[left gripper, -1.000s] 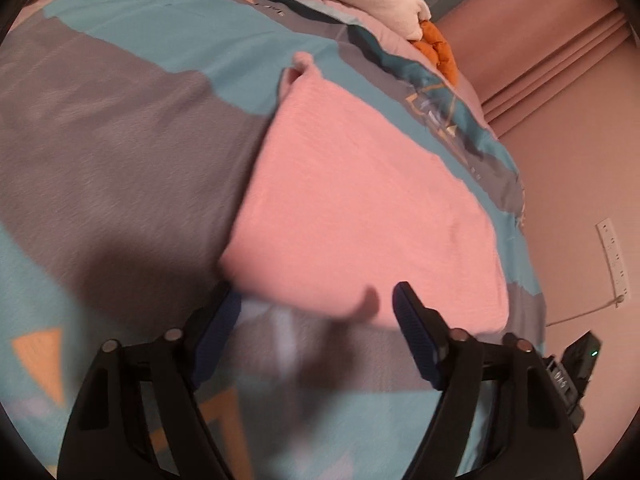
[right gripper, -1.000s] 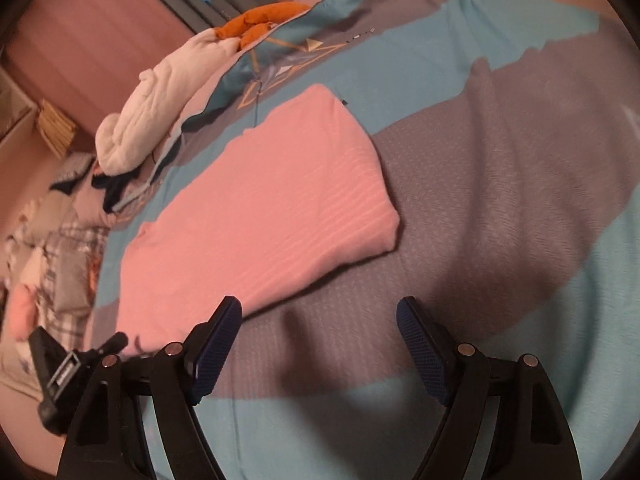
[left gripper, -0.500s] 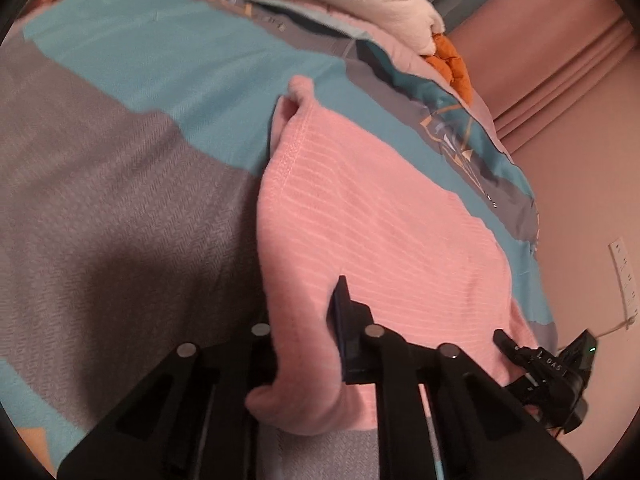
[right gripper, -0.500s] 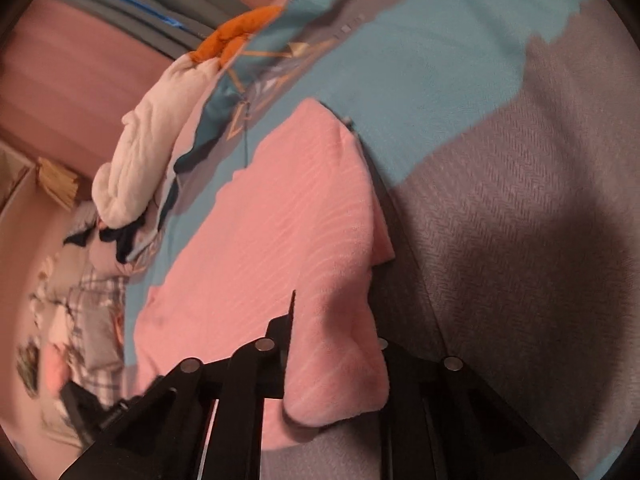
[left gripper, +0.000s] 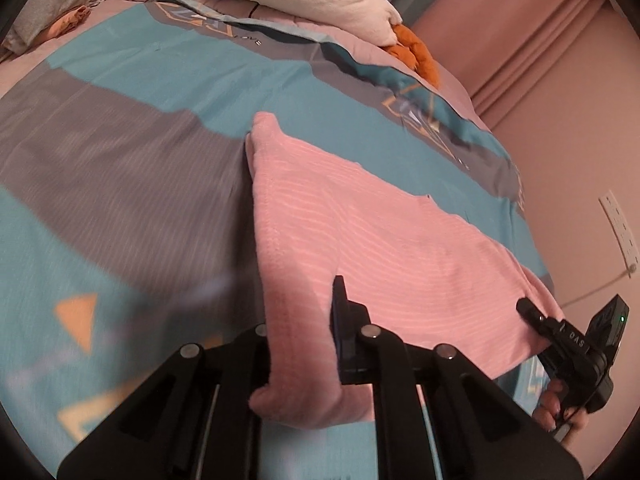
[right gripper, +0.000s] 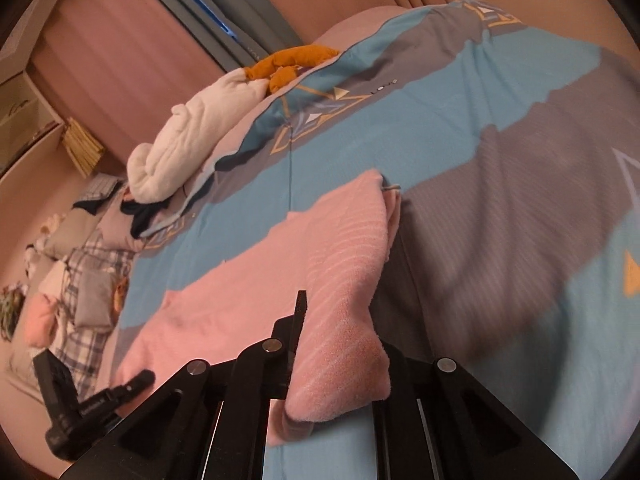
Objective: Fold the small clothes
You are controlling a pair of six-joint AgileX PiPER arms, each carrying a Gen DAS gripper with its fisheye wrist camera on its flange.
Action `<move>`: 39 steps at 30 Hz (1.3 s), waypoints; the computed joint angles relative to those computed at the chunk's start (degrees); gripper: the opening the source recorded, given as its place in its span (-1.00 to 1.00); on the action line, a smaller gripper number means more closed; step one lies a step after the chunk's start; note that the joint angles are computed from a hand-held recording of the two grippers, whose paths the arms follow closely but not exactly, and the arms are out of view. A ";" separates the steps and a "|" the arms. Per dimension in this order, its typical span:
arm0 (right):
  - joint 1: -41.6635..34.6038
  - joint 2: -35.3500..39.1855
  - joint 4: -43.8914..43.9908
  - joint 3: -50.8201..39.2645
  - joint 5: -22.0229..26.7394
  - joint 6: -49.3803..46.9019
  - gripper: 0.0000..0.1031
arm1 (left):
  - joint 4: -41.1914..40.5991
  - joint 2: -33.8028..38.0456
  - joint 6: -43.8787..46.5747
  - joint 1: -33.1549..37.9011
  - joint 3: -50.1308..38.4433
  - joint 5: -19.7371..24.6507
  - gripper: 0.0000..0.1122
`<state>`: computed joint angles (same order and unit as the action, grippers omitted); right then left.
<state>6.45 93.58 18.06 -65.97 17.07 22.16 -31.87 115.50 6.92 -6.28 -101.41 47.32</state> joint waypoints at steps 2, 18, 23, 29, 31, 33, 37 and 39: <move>0.28 -1.53 0.20 1.92 -0.04 0.41 -0.80 | -0.99 -3.54 2.02 0.03 4.95 -1.11 -0.80; 2.42 -0.14 -12.22 5.09 2.44 16.04 -0.80 | 1.15 -6.66 0.57 -0.50 15.22 -1.88 -0.71; 2.15 0.55 -12.62 5.77 2.52 17.34 -0.80 | -0.97 -6.28 1.40 0.31 15.92 -1.92 -0.66; 2.79 0.42 -16.30 5.49 3.58 20.66 -0.74 | -1.80 -6.36 1.95 0.70 16.04 -1.36 -0.54; 2.55 0.48 -14.96 5.37 3.54 20.04 -0.72 | -1.97 -6.82 2.25 0.92 16.50 -1.20 -0.50; 2.58 0.83 -15.16 5.20 3.32 20.35 -0.66 | -1.86 -7.46 2.71 1.22 17.11 -1.02 -0.44; 3.12 1.71 -16.39 4.62 2.74 21.16 -0.41 | -2.26 -8.22 2.69 2.58 17.62 -0.41 -0.35; 3.63 2.41 -19.62 3.64 3.18 24.15 -0.40 | -1.23 -9.06 1.81 3.11 18.20 -1.13 -0.25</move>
<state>10.08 95.99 -1.56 -62.33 20.25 46.30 -33.11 106.44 8.73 -3.17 -83.21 46.19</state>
